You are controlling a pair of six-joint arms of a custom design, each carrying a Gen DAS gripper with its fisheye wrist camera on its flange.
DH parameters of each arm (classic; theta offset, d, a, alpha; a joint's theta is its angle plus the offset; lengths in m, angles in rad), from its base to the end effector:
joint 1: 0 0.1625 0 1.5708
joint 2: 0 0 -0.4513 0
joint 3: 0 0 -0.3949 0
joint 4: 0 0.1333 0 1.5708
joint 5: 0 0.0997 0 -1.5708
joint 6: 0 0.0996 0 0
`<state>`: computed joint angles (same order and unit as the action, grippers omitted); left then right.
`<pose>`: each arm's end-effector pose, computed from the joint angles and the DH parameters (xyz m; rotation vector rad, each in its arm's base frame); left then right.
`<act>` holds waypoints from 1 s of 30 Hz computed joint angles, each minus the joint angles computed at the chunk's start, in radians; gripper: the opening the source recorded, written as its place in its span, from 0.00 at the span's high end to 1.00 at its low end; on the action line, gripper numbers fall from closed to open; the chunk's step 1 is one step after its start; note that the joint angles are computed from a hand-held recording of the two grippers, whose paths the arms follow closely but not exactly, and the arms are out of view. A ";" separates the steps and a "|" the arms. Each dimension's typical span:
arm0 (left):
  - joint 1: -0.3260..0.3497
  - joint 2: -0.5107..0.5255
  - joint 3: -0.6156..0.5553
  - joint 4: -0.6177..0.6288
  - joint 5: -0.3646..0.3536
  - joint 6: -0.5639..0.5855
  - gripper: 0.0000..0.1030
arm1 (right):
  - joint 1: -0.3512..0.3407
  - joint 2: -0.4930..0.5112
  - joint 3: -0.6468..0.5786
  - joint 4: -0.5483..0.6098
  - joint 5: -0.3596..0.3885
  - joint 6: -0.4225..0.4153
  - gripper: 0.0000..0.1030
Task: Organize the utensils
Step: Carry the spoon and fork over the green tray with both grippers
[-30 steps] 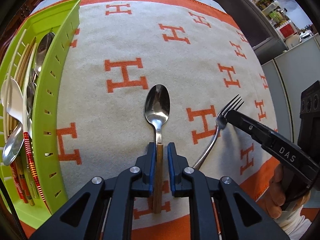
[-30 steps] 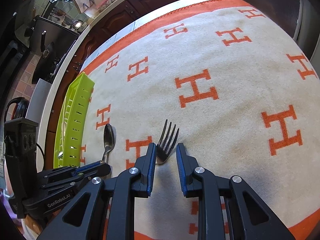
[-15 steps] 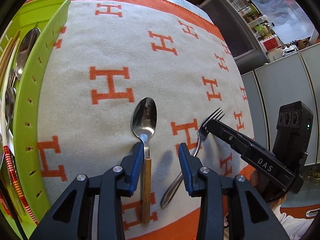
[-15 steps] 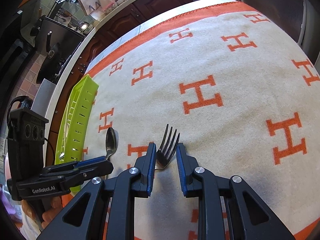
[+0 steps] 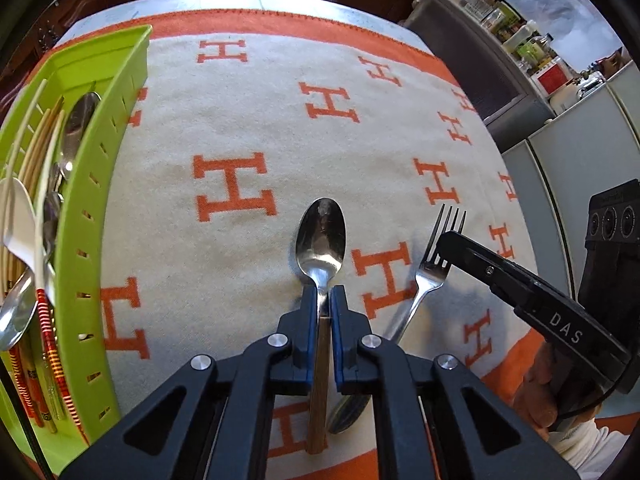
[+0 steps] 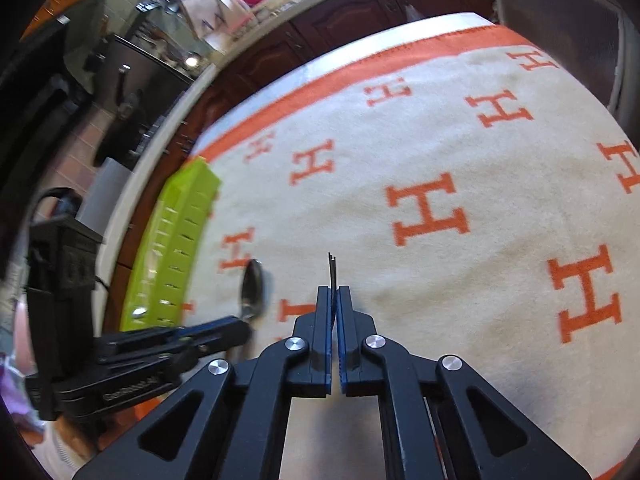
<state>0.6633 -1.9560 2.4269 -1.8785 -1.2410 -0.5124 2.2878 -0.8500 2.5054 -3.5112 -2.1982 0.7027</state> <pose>-0.1072 -0.2939 0.2924 0.5835 2.7219 -0.1293 0.3080 -0.2394 0.0587 -0.1069 -2.7155 0.8694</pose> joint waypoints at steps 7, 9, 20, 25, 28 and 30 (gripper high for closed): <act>-0.018 -0.065 -0.030 0.067 0.012 -0.031 0.96 | 0.013 -0.007 -0.008 -0.001 0.051 -0.001 0.98; -0.026 -0.084 -0.051 0.098 0.017 -0.050 0.96 | 0.021 -0.009 -0.017 0.015 0.056 0.002 0.98; -0.062 -0.195 -0.214 0.330 0.202 -0.129 0.96 | 0.098 -0.045 -0.162 0.114 0.125 -0.097 0.98; 0.017 -0.204 -0.227 0.351 0.315 -0.113 0.96 | 0.107 0.024 -0.312 0.174 0.143 -0.180 0.98; 0.084 -0.192 -0.216 0.305 0.337 -0.058 0.96 | 0.099 0.088 -0.428 0.255 0.159 -0.223 0.98; 0.123 -0.179 -0.205 0.266 0.343 -0.021 0.96 | 0.095 0.133 -0.502 0.320 0.161 -0.253 0.98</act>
<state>0.7864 -2.1348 2.2215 -1.6125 -0.8977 -0.5333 2.3833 -0.7172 2.0035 -3.1910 -2.0373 0.4498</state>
